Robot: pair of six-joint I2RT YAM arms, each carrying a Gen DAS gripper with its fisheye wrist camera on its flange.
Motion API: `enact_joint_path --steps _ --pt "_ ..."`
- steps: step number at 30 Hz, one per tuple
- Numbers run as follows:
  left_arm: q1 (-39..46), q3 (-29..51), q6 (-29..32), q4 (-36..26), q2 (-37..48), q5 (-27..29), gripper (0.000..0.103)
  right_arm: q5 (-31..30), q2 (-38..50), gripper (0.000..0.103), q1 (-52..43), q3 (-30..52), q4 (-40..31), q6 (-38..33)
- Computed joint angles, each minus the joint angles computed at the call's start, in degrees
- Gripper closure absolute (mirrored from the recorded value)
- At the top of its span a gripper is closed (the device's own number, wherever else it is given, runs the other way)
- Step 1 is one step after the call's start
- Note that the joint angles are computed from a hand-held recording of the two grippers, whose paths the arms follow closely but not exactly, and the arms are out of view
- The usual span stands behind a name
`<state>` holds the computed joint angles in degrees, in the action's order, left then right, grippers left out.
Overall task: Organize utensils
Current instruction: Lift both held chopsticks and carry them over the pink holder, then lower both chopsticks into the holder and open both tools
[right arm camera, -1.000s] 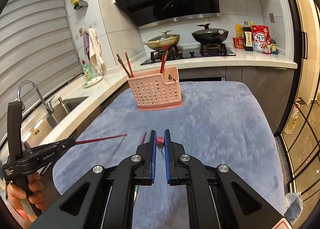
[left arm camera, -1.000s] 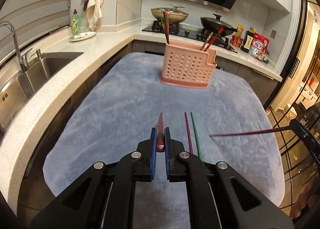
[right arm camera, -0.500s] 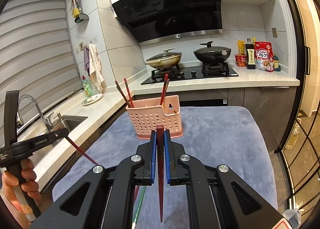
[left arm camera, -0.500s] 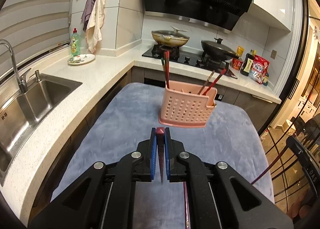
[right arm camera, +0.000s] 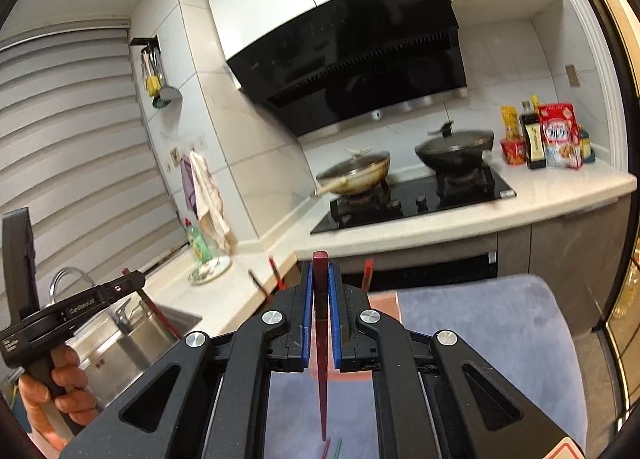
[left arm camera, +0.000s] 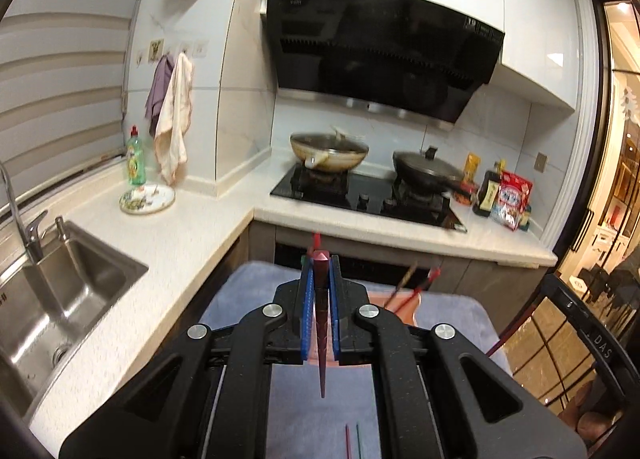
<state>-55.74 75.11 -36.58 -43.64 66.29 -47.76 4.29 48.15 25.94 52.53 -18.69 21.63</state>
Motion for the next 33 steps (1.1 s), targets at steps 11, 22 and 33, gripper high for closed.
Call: enact_joint_path --steps 11,22,33 --pt "10.85 6.44 15.63 18.27 9.70 6.51 0.096 -2.07 22.96 0.096 -5.47 16.05 11.27 -0.44" --pt "17.52 4.14 16.12 25.70 17.88 13.60 0.096 -3.01 33.78 0.096 -6.22 14.94 16.34 -1.12" --pt "18.94 1.34 14.95 28.19 22.58 15.94 0.096 -3.75 39.51 0.096 -6.16 11.13 19.65 -1.70"
